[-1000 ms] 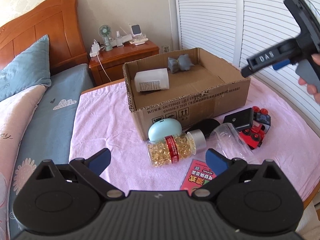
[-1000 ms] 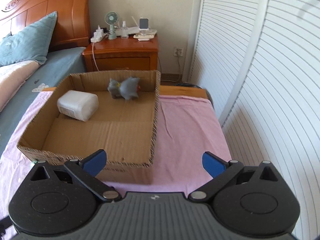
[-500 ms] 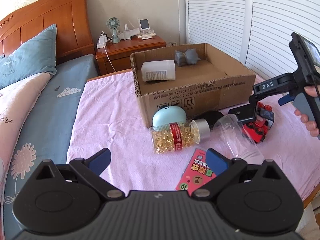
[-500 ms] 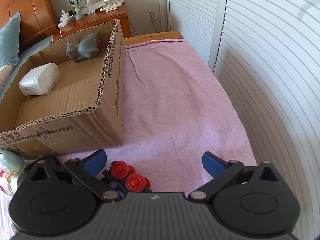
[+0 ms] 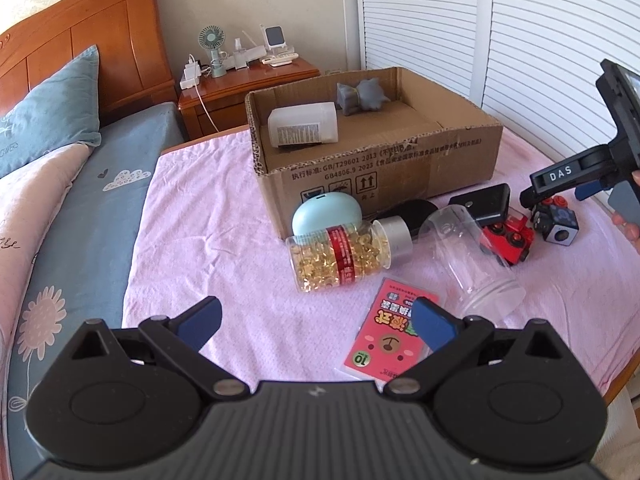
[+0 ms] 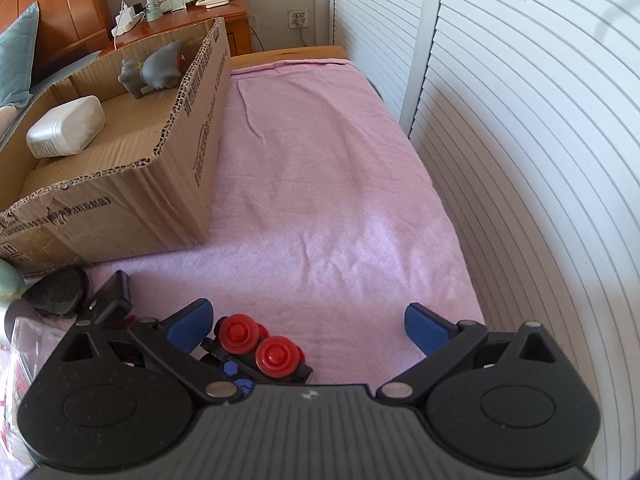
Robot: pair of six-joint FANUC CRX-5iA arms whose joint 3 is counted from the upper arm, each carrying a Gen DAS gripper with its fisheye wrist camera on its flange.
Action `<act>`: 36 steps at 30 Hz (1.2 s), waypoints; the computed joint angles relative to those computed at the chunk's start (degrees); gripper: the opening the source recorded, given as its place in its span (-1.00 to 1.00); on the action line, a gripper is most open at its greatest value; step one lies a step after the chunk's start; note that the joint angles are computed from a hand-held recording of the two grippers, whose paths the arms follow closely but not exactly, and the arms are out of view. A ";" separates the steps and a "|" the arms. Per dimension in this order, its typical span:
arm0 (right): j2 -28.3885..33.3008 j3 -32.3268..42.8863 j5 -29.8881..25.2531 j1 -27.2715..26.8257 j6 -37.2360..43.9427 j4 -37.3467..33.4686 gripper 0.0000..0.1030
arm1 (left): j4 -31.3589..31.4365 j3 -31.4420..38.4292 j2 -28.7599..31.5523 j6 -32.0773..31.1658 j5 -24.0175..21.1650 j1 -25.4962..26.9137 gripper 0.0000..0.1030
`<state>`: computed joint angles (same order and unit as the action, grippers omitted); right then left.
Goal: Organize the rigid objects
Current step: 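Move the right tool back toward the black-and-blue toy block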
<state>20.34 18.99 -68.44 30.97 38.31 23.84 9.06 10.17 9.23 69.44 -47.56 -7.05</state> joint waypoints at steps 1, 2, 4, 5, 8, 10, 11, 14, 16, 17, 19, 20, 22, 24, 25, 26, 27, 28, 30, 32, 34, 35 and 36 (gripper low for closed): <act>-0.50 -0.68 -0.35 0.24 0.02 0.54 1.00 | 0.22 -0.13 0.02 -0.53 -0.11 -0.03 0.95; -1.01 -1.40 -0.59 0.50 -0.13 1.15 1.00 | 0.63 -0.36 0.05 -1.29 -0.24 -0.02 0.95; -2.44 -3.24 0.08 1.09 -0.31 2.04 1.00 | 1.56 -0.73 0.25 -2.78 -0.72 0.06 0.95; -3.25 -4.12 0.94 1.31 -0.08 1.93 1.00 | 1.91 -0.77 0.46 -3.36 -1.13 0.05 0.95; -5.44 -6.76 3.94 1.94 0.83 1.55 1.00 | 3.25 -1.05 1.12 -5.43 -2.61 0.10 0.95; -6.08 -7.78 4.86 2.38 1.18 1.82 1.00 | 3.87 -1.34 1.57 -6.44 -3.30 0.11 0.95; -6.35 -8.26 5.34 2.60 1.49 1.94 1.00 | 3.97 -1.29 1.87 -6.63 -3.75 0.11 0.95; -6.62 -9.18 5.67 3.16 2.09 2.64 1.00 | 3.81 -0.89 2.86 -6.46 -5.13 0.14 0.95; -7.15 -10.15 6.18 3.48 2.15 3.16 1.00 | 3.48 -0.97 3.11 -6.15 -5.28 0.25 0.95; -7.45 -10.69 6.50 3.59 2.21 3.51 1.00 | 3.38 -0.98 3.21 -5.66 -5.25 0.36 0.96; -7.85 -11.59 7.08 3.88 2.12 4.32 1.00 | 4.51 -1.23 3.38 -5.51 -5.36 0.96 0.97; -8.08 -12.03 7.39 4.02 2.22 4.65 1.00 | 4.64 -1.19 3.43 -5.17 -5.56 1.29 0.97; -8.44 -12.80 7.88 4.29 2.60 5.22 1.00 | 4.05 -1.24 3.22 -4.60 -5.55 1.76 0.98; -8.86 -13.60 8.21 4.65 2.92 5.89 1.00 | 2.38 -0.89 3.05 -3.36 -5.56 2.15 0.99; -9.11 -14.12 8.37 4.86 2.94 6.38 1.00 | 1.60 -0.91 2.86 -2.76 -5.38 2.33 0.99; -9.24 -14.45 8.49 5.06 3.07 6.74 1.00 | 0.71 -0.73 2.79 -1.87 -5.33 2.59 0.99; -9.43 -14.79 8.60 5.24 3.27 7.02 1.00 | -0.13 -0.48 2.78 -0.74 -5.33 2.87 0.99; -9.65 -15.19 8.80 5.42 3.49 7.28 1.00 | -1.08 -0.10 2.88 0.71 -5.37 3.08 0.99; -9.92 -15.82 8.82 5.83 4.01 7.68 1.00 | -2.73 1.04 3.41 4.20 -5.79 3.56 0.99; -9.78 -15.99 8.33 6.14 4.78 7.73 1.00 | -2.77 1.63 3.83 6.12 -6.51 4.03 0.99; -9.26 -15.97 7.17 6.45 5.31 8.00 1.00 | -1.39 1.50 3.92 5.81 -7.24 4.32 0.99; -9.79 -17.09 8.30 6.47 4.50 8.63 1.00 | -0.08 1.16 3.89 4.77 -7.45 4.39 0.99; -10.15 -17.58 8.90 6.36 4.19 8.42 1.00 | 1.64 0.50 3.71 3.26 -7.50 4.48 0.99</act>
<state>10.19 1.40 -59.55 37.33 42.50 32.26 10.70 10.67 12.95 72.69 -55.06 -2.57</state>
